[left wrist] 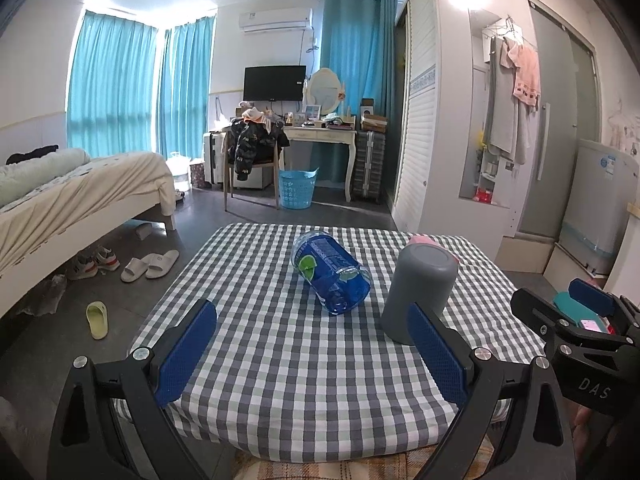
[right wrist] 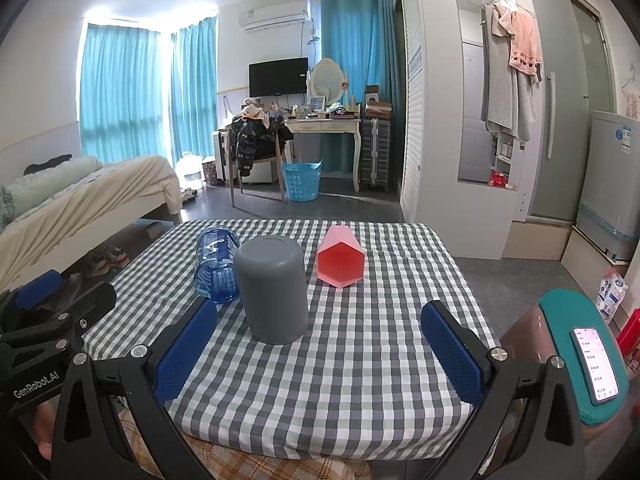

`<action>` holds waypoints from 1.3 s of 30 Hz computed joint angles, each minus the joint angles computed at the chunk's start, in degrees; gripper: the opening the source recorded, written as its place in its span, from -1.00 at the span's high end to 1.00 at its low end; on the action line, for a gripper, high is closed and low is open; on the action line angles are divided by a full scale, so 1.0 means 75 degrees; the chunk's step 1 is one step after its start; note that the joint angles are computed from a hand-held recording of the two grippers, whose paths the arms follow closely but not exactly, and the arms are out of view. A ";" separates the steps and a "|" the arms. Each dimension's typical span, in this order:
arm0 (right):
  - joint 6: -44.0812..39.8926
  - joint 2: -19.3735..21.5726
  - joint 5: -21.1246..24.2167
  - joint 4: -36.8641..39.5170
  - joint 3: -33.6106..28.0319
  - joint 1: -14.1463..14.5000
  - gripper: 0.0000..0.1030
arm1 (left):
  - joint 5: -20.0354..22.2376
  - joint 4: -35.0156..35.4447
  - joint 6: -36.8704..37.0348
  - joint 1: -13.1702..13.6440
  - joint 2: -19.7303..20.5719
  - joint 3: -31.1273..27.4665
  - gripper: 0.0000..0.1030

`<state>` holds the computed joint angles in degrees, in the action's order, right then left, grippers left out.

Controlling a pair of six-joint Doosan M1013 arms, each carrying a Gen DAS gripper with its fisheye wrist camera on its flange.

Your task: Flip cup upside down

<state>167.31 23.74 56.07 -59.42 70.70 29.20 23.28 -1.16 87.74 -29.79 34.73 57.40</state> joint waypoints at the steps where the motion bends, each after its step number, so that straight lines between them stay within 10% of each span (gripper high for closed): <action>1: -0.0005 0.0001 0.0008 0.0001 -0.0003 0.0001 -0.99 | 0.0001 -0.0017 0.0014 0.0006 -0.0001 0.0003 -0.92; 39: -0.0082 0.0073 0.0082 0.0119 -0.0061 -0.0001 -0.99 | -0.0008 0.0128 -0.0115 0.0006 -0.0010 0.0050 -0.92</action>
